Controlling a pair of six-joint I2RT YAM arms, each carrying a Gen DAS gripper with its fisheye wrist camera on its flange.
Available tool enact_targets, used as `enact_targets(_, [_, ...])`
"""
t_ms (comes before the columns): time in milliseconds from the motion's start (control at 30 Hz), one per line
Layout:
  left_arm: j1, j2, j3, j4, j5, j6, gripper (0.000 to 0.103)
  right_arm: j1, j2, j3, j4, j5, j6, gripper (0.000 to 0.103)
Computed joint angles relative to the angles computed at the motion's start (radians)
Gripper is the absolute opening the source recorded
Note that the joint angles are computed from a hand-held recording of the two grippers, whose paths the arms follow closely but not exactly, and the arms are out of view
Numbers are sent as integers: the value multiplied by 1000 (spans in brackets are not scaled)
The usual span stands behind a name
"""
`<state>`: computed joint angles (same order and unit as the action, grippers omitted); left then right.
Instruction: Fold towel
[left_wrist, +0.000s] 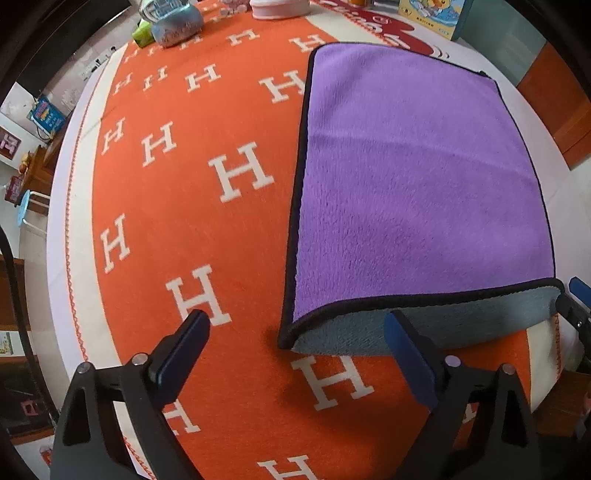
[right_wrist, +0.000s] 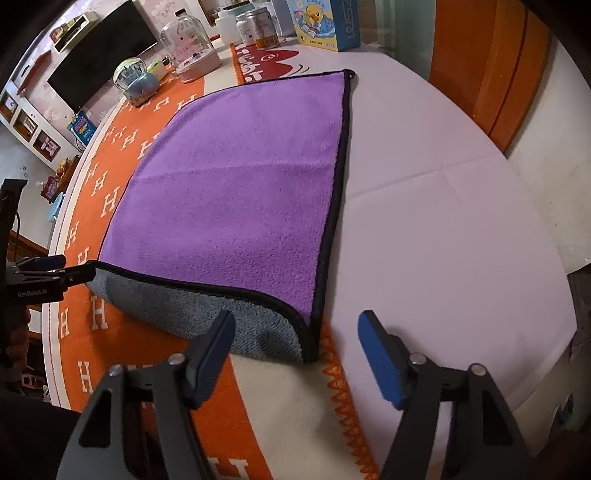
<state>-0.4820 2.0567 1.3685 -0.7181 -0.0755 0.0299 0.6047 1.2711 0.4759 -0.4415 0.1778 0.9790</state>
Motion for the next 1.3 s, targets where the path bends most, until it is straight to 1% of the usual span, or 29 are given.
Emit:
enact_targets(33, [-1,7,1,0,4,0,92,-6,3,-2,7,-6,-2,63])
enact_targets(100, [0,17,3,-1,13,-1,86,-12,0,-11,19,-17,-4,59])
enact_targets(133, [-1,25,8,-6,18,-3,81,-16,0,-14,24,-22,-6,57])
enact_targets(167, [-2,33,14,-13,25,-5,78,-20,4,-14,30,-26,-9,55])
enact_targets(300, [-7,39,10,-12,34,-20,70,-24,4,-19,39,-31,-12,49])
enact_targets(367, [-10,38,8,-14,37,-25,65,-20,-2,-23,41,-28,-7,43])
enact_targets(400, [-11,34,4,-11,38,-26,63,-17,-4,-24,41,-27,-6,42])
enact_targets(533, [-7,36,1,-7,50,-21,48,-4,-11,-25,43,-26,-5,35])
enact_targets(567, [-8,35,-3,-5,50,-22,46,0,-9,-24,44,-27,-4,33])
enact_targets(633, [-7,31,-10,1,46,-24,44,4,-4,-21,43,-30,-1,32])
enact_targets(667, [-7,32,-10,4,46,-27,40,6,-2,-20,42,-30,1,31])
enact_targets(700, [-6,32,-12,6,44,-29,38,9,0,-18,40,-29,2,31])
enact_targets(867, [-4,25,-26,11,45,-49,24,13,7,-13,27,-24,15,17])
enact_targets(933, [7,15,-34,7,47,-46,20,11,15,-11,24,-26,15,13])
enact_targets(1000, [21,7,-37,2,53,-34,19,12,17,-9,22,-23,15,10])
enact_targets(1033, [23,6,-39,5,53,-32,17,13,20,-5,20,-20,15,7])
enact_targets(1067, [26,6,-39,8,50,-29,14,14,21,-3,17,-17,17,6])
enact_targets(1133, [33,3,-41,9,47,-23,11,17,20,-1,17,-11,16,5])
enact_targets(1300, [46,-6,-44,1,57,-21,8,18,21,1,15,-7,5,4])
